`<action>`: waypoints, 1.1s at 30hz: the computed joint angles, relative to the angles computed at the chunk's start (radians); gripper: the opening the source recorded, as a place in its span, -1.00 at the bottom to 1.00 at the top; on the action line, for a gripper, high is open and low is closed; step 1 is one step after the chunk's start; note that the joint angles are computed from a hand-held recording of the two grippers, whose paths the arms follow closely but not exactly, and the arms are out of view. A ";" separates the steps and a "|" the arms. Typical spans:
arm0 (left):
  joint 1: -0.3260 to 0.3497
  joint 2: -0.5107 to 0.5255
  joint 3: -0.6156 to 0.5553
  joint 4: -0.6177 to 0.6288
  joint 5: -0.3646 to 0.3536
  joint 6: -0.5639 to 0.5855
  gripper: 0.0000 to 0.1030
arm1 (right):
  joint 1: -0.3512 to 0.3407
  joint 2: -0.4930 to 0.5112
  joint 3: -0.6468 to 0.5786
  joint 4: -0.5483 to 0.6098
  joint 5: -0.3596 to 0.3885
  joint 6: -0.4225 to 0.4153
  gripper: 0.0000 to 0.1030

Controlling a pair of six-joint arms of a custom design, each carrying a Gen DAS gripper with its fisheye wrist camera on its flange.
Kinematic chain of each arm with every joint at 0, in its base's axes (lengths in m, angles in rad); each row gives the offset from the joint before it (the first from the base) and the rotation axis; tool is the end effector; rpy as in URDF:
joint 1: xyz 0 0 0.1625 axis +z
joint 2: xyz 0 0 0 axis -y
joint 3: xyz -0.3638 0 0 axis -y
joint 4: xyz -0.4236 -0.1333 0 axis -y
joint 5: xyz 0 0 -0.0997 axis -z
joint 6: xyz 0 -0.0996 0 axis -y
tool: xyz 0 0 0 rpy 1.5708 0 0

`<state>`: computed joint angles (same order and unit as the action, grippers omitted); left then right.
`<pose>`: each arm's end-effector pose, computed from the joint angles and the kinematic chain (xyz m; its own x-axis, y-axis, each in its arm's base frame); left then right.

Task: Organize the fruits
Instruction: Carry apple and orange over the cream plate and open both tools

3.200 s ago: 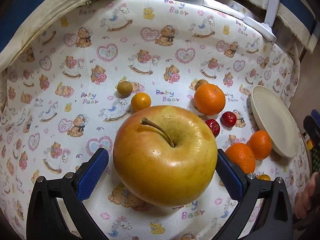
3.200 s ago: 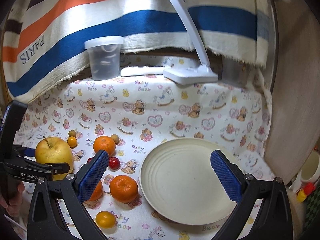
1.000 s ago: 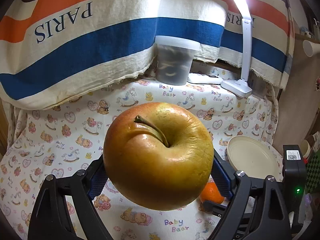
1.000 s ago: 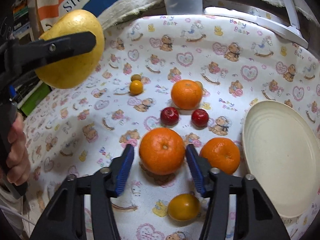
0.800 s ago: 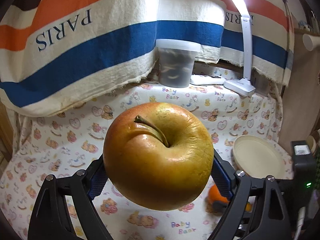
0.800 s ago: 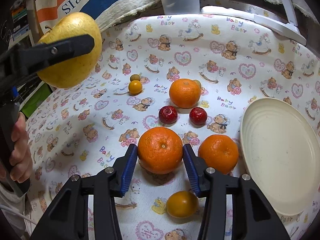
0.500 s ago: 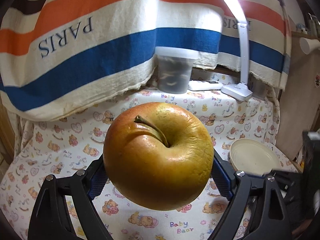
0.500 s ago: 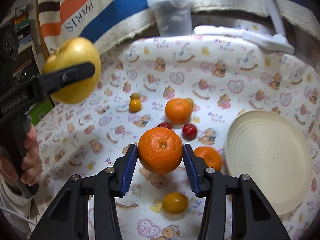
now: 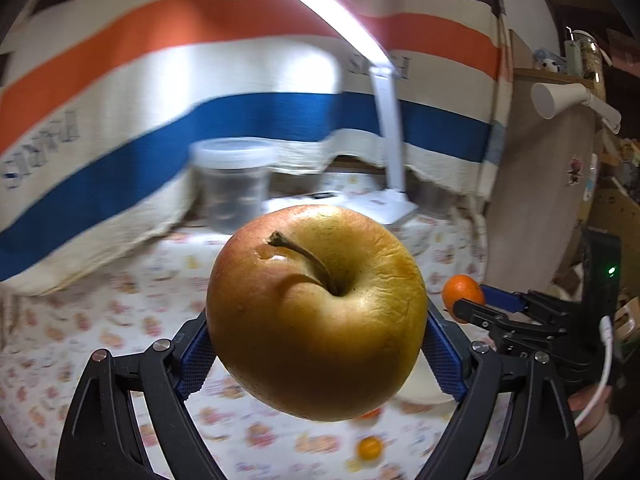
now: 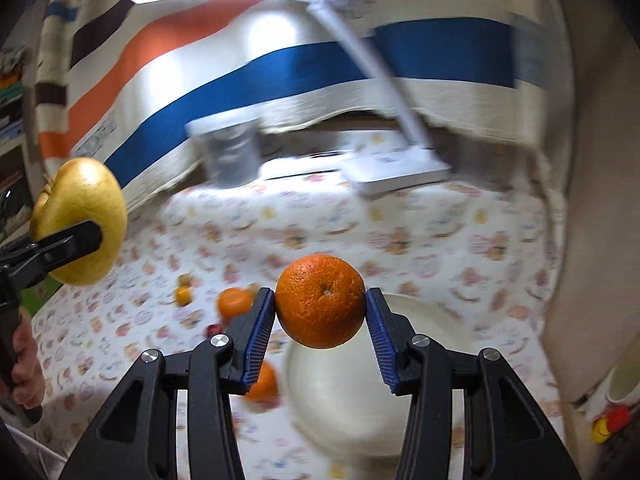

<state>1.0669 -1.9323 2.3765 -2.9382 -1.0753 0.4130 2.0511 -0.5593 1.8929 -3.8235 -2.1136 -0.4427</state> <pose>-0.0271 -0.4234 0.3474 -0.7564 0.2969 -0.5828 0.6495 0.4467 -0.6154 0.3203 -0.4377 -0.0287 -0.7376 -0.2588 0.6237 -0.6598 0.4726 -0.5842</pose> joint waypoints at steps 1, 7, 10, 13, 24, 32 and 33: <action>-0.001 0.032 -0.016 0.006 -0.014 -0.010 0.71 | -0.015 -0.011 0.013 -0.017 0.002 0.003 -0.07; 0.023 0.251 -0.131 0.079 -0.091 -0.072 0.71 | -0.107 -0.054 0.055 0.004 -0.017 0.077 -0.07; 0.040 0.355 -0.198 0.143 -0.114 -0.120 0.71 | -0.134 -0.066 0.063 0.035 -0.006 0.103 -0.07; 0.044 0.447 -0.244 0.165 -0.101 -0.150 0.71 | -0.148 -0.080 0.066 0.096 -0.010 0.126 -0.07; 0.084 0.597 -0.331 0.203 -0.069 -0.184 0.71 | -0.176 -0.063 0.026 0.302 -0.055 0.206 -0.07; 0.108 0.649 -0.356 0.224 -0.065 -0.202 0.70 | -0.181 -0.050 0.017 0.332 -0.070 0.228 -0.06; 0.102 0.648 -0.346 0.204 -0.056 -0.183 0.71 | -0.181 -0.051 0.018 0.333 -0.069 0.230 -0.06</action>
